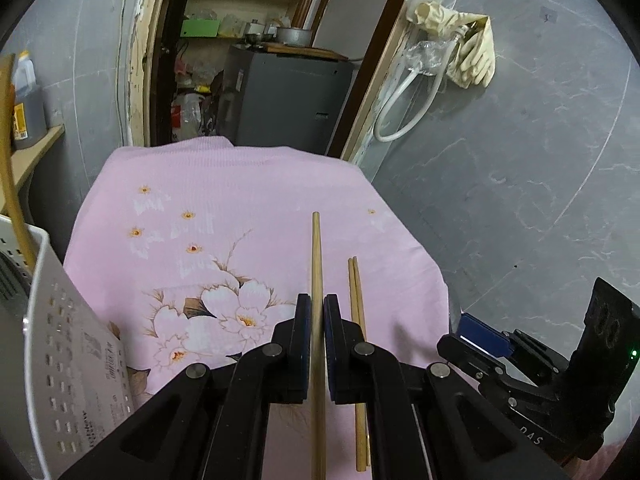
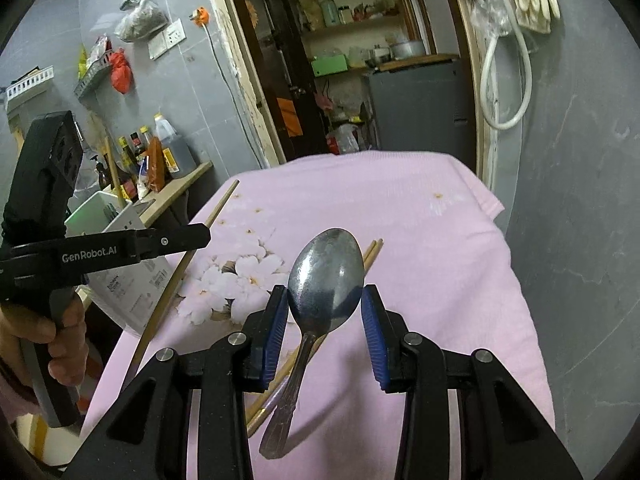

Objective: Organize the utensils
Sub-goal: 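Lift the chopstick with the left tool while the right tool lifts the spoon over the caddy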

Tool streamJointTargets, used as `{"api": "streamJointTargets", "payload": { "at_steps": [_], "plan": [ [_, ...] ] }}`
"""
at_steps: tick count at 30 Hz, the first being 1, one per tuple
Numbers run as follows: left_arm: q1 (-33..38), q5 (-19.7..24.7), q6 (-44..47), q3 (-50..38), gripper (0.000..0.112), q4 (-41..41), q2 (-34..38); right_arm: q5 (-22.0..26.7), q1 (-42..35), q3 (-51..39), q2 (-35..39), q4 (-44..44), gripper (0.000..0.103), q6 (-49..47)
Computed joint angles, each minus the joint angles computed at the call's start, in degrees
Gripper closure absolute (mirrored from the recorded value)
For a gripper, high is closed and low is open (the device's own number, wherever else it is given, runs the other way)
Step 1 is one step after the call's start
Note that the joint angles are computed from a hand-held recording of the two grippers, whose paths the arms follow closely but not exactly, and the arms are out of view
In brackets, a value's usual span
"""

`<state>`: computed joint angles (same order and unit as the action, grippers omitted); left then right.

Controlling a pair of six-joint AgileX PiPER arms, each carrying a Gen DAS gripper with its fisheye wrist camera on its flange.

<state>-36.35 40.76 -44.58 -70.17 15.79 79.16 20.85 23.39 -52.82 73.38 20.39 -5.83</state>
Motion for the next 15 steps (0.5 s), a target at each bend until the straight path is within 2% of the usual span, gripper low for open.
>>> {"api": "streamJointTargets", "payload": {
  "at_steps": [15],
  "plan": [
    [-2.2,-0.5,-2.7,2.7,0.106,4.3,-5.6,-1.9,8.4,2.2,-6.7,-27.2,0.070,27.2]
  ]
}}
